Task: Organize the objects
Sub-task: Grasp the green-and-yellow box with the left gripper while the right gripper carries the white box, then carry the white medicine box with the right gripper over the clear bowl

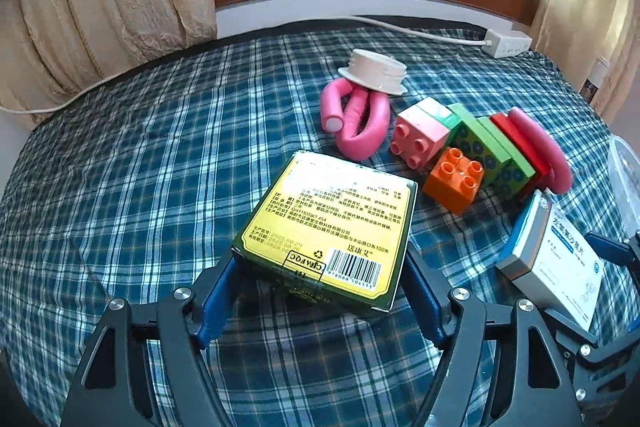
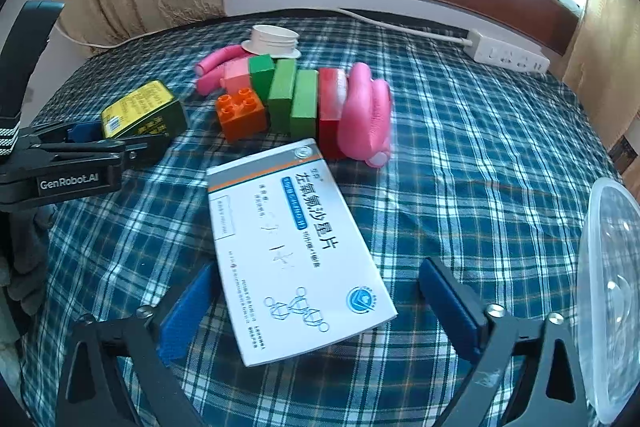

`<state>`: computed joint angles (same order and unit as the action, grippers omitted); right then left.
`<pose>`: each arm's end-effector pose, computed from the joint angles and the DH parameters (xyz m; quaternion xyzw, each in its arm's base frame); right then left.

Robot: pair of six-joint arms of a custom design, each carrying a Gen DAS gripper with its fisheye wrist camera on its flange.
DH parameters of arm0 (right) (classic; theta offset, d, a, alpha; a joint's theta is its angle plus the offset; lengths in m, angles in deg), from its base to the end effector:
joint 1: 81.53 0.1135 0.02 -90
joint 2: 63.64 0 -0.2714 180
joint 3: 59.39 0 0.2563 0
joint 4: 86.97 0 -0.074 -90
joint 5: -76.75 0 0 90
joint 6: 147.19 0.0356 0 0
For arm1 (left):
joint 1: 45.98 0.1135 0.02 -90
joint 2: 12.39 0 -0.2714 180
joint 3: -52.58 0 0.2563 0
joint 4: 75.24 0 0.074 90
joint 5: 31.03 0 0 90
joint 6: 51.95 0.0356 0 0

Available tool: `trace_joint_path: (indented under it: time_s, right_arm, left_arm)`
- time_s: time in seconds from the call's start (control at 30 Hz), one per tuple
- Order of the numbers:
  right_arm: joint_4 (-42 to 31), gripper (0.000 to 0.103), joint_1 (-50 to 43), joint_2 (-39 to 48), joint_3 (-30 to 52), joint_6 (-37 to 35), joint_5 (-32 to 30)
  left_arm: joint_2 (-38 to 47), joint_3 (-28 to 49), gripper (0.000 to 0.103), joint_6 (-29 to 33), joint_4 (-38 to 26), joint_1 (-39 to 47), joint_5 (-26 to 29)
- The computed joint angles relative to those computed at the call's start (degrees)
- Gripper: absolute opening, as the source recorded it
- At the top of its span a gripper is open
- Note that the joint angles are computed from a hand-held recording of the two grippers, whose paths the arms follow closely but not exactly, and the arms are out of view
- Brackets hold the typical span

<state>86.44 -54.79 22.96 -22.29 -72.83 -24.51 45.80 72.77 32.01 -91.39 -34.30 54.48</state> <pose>0.2033 0.1102 0.0991 -0.3708 0.8772 0.1215 0.2798 0.1395 0.0317 0.0976 -0.1583 0.9375 0.0524 0.3053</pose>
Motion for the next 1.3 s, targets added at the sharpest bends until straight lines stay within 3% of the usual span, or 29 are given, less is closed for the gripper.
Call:
trace_joint_path:
  time_s: [0.07,0.13,0.37,0.8,1.03,1.3]
  right_arm:
    - [0.66,0.079,0.08,-1.21,-1.06,-0.62,-0.75]
    - [1.25,0.075,0.62,-2.1,-1.92,-0.82,-0.42]
    - [-0.36,0.073,-1.88,-4.37,-2.8,-1.59,-3.58]
    - [-6.53,0.071,-15.83,-15.12,-4.35,-3.76,-14.87]
    - [-10.41,0.071,-25.92,-16.25,-3.21,-7.61,-21.49]
    - [-13.75,0.069,-37.79,-14.03,-0.02,-12.7,-29.36]
  left_arm:
    - [-1.42,0.12,0.076,-0.85,-1.24,-1.05,-0.84]
    - [-3.18,0.17,0.075,-1.58,-2.82,-1.94,-1.46]
    - [-10.69,0.42,0.075,-5.64,-10.01,-7.72,-4.51]
    - [-17.47,2.56,0.074,-15.67,-19.4,-21.18,-12.39]
    - [-15.45,4.65,0.074,-21.69,-21.04,-29.9,-16.79]
    - [-5.49,8.79,0.074,-29.0,-18.75,-41.01,-22.21]
